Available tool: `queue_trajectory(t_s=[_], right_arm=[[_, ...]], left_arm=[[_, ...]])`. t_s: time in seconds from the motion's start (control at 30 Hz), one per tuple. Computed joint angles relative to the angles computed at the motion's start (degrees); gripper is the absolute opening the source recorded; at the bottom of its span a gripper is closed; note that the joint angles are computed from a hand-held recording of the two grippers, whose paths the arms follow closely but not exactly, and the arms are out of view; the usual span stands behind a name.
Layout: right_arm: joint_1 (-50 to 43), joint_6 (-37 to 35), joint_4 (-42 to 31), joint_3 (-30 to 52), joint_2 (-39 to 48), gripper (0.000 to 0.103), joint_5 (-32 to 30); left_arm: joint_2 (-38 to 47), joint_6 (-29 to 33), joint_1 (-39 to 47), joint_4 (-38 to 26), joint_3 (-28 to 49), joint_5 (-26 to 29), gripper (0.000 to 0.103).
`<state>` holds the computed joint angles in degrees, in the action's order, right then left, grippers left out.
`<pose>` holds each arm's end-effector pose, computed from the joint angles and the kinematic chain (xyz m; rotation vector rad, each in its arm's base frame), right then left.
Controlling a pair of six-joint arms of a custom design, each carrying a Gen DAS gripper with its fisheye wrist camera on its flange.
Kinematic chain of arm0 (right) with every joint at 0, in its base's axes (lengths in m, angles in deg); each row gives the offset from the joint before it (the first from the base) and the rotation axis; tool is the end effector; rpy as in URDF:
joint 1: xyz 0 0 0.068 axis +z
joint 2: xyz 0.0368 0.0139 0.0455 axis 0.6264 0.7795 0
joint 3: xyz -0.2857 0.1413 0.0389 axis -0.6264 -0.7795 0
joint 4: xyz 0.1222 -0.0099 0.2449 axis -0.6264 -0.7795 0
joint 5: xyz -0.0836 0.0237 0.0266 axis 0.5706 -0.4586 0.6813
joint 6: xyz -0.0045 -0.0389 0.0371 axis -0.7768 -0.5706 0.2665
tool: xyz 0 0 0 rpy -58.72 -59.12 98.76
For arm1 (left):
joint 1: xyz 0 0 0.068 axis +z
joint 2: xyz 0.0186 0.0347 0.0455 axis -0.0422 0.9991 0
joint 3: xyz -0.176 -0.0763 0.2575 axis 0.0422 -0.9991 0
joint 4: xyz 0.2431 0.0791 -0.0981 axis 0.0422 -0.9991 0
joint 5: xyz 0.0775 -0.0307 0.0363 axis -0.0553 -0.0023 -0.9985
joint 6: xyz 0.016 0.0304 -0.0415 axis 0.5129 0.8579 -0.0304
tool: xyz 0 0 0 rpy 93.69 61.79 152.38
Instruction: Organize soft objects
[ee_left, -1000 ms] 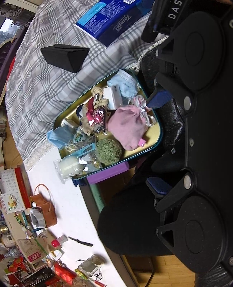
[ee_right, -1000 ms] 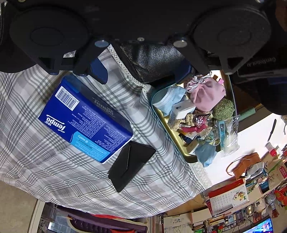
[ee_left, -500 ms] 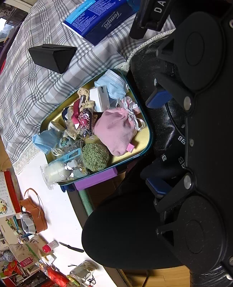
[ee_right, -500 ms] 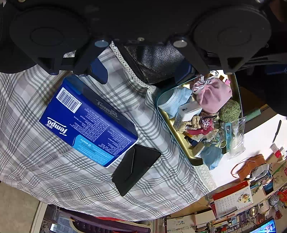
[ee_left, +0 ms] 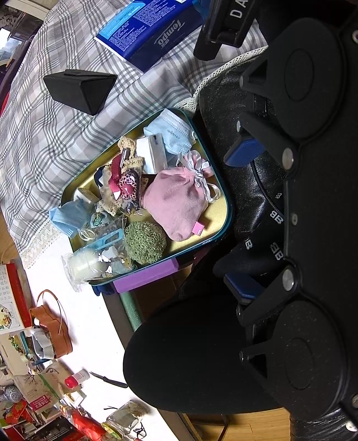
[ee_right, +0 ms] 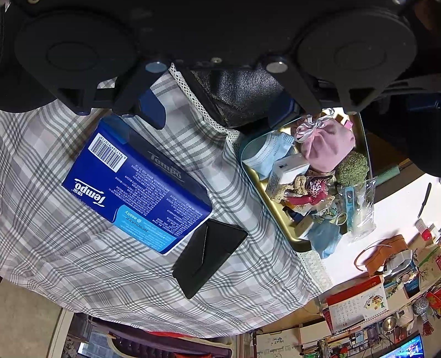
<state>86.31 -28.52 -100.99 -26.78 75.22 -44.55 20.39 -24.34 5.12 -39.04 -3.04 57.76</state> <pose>0.1680 0.1620 0.1741 0.0078 2.6036 -0.0622 0.1726 0.0221 0.1295 -0.1453 2.7124 0.0187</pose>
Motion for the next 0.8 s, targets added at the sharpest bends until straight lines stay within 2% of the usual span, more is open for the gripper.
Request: queue_trajectory(t_s=[0.8], right_arm=[[0.66,0.41,-0.48,0.52,-0.01,0.081,0.77]], left_arm=[[-0.97,-0.4,-0.27,-0.24,-0.19,-0.05,0.081]])
